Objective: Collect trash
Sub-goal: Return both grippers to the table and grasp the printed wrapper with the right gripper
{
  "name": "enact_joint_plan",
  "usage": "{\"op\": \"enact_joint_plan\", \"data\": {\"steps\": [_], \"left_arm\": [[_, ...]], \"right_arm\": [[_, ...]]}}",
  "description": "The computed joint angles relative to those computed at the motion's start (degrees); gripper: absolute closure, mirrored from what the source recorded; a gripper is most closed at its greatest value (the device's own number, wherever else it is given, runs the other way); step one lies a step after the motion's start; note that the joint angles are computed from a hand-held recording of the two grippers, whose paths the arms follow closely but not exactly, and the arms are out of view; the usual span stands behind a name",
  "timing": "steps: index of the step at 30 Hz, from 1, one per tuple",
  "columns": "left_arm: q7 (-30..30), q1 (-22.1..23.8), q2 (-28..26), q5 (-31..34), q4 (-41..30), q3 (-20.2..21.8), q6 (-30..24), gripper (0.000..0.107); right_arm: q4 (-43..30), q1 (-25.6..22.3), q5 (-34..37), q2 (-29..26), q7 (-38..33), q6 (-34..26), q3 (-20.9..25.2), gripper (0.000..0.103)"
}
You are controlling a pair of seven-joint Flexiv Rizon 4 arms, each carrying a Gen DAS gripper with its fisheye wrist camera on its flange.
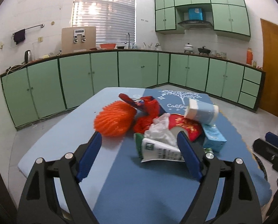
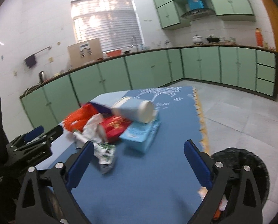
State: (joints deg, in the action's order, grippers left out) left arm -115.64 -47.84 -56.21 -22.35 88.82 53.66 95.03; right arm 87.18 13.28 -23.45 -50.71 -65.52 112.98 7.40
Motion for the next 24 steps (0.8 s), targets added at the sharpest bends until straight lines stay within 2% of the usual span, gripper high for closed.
{"op": "enact_joint_plan", "data": {"steps": [6, 13, 14, 24], "left_arm": [[-0.8, -0.3, -0.7, -0.3, 1.3, 0.9, -0.2, 0.027], [-0.9, 0.5, -0.3, -0.7, 2.3, -0.3, 0.5, 0.027], [-0.9, 0.5, -0.3, -0.9, 2.4, -0.4, 0.6, 0.027], [0.6, 1.2, 0.2, -2.9, 3.5, -2.2, 2.0, 0.027]], "right_arm": [[-1.3, -0.3, -3.9, -1.6, -1.5, -3.2, 2.7, 0.02], [-3.4, 2.1, -2.2, -2.9, -2.4, -6.5, 1.8, 0.032], [-3.8, 2.4, -1.9, -3.1, -2.4, -7.2, 1.8, 0.037], [-8.1, 0.1, -1.5, -5.4, -6.1, -14.8, 8.5, 0.054]]}}
